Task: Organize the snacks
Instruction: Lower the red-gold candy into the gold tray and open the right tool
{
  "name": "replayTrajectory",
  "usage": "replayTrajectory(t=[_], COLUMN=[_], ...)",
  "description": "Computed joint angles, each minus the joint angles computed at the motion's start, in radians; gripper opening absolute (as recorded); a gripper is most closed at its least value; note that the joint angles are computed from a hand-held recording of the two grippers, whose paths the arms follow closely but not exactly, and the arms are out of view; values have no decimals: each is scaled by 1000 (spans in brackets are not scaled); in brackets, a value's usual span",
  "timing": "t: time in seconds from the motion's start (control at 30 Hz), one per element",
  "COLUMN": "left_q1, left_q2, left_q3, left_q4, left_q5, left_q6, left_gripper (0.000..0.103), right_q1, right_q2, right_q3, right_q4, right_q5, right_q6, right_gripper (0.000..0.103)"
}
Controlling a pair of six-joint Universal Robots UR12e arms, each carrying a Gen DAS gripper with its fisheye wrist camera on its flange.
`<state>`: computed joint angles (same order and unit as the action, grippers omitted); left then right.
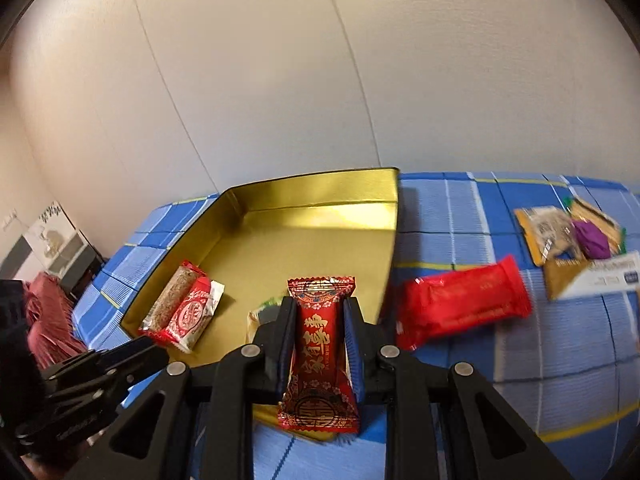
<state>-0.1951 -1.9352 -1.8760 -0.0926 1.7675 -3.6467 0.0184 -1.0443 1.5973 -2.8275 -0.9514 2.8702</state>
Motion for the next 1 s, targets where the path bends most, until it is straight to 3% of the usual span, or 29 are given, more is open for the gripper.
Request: replayTrajectory(t=[0.2, 0.4, 0.6, 0.7, 0.77, 1.0], left_q1=[1, -1, -4, -6, -7, -12], left_q2=[2, 0, -3, -3, -3, -6], left_q3=[-5, -3, -4, -5, -5, 0], left_q4=[10, 10, 23, 37, 45, 51], left_q5=[-9, -13, -17, -20, -27, -64], left_q6=[-1, 0, 1, 2, 3, 23], left_gripper=[31, 31, 31, 31, 31, 31], right_q1=[28, 29, -3, -18, -29, -71], right_q2=[29, 39, 26, 12, 5, -14], right_q3=[-37, -48, -29, -5, 7, 34], right_q4=[18, 28, 10, -31, -44, -21], right_q5=[-70, -85, -30, -28, -23, -88], right_q6=[-28, -1, 46, 78, 91, 140], right_gripper=[24, 27, 27, 38, 39, 39])
